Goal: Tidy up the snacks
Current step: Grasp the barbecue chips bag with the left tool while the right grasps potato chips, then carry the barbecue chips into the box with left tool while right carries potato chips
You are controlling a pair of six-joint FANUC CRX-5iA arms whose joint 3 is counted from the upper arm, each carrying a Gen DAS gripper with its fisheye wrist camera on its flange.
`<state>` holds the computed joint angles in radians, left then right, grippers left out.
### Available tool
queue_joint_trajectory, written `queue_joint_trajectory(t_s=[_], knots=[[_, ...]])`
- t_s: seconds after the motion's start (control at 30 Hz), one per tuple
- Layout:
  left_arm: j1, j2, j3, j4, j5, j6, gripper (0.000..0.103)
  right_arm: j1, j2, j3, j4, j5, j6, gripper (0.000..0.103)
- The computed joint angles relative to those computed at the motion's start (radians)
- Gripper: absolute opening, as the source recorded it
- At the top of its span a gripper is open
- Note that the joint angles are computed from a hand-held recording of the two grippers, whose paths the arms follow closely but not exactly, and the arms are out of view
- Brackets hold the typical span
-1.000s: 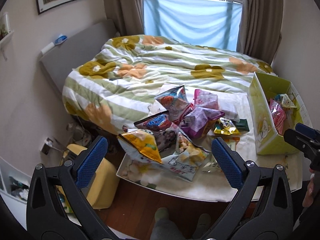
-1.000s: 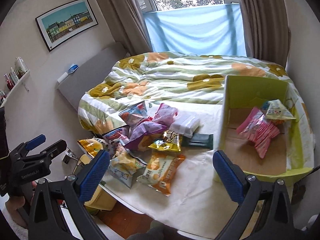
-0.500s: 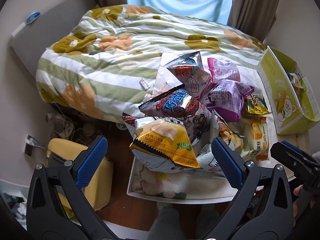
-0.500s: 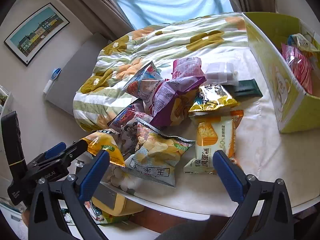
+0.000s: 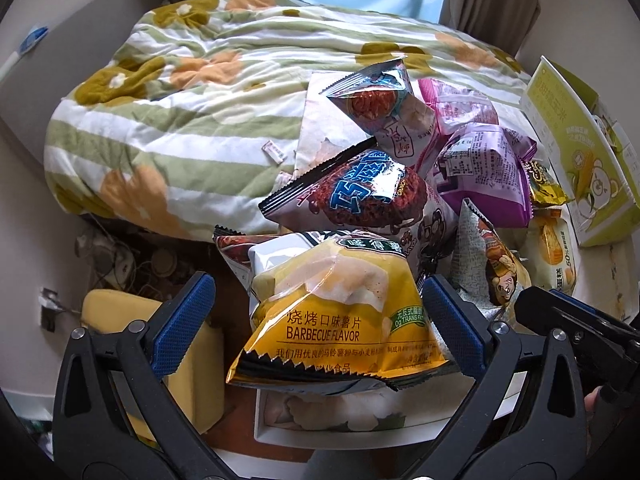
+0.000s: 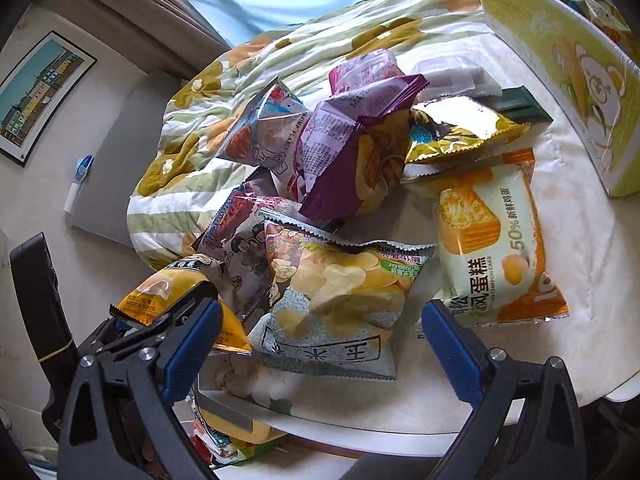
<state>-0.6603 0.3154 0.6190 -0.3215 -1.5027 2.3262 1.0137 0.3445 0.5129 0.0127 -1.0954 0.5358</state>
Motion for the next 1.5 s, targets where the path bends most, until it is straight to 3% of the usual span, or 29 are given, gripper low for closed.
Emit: queue_joint_trajectory(t_s=[0.13,0.53,1.0,1.03,1.07,1.17,1.37,1.5], knots=[[0.019,-0.019,-0.048,0.050,0.058,-0.026,0.083,-0.007,0.021,0.021,-0.025,-0.003,-0.010,0.095],[-0.018,-0.023,-0.040,0.004,0.035,-0.080,0.070,-0.013,0.064,0.064,-0.043,-0.068,-0.039,0.094],[-0.048,-0.067,-0.069,-0.002,0.035,-0.021,0.068,-0.031,0.074,0.041,-0.119,-0.041,0.028,0.094],[-0.053,-0.069,-0.065,-0.011,0.028,-0.013,0.068,-0.034,0.077,0.048,-0.128,-0.049,0.040,0.091],[-0.059,-0.070,-0.058,-0.022,0.019,-0.004,0.068,-0.036,0.081,0.055,-0.140,-0.052,0.057,0.080],[-0.073,-0.080,-0.046,-0.044,-0.003,0.026,0.068,-0.030,0.087,0.076,-0.132,-0.068,0.089,0.070],[-0.106,-0.093,0.014,-0.099,-0.058,0.053,0.068,-0.010,0.090,0.126,-0.093,-0.101,0.116,0.067],[-0.133,-0.083,0.091,-0.155,-0.087,0.040,0.068,0.004,0.043,0.100,-0.065,-0.075,0.122,0.066]])
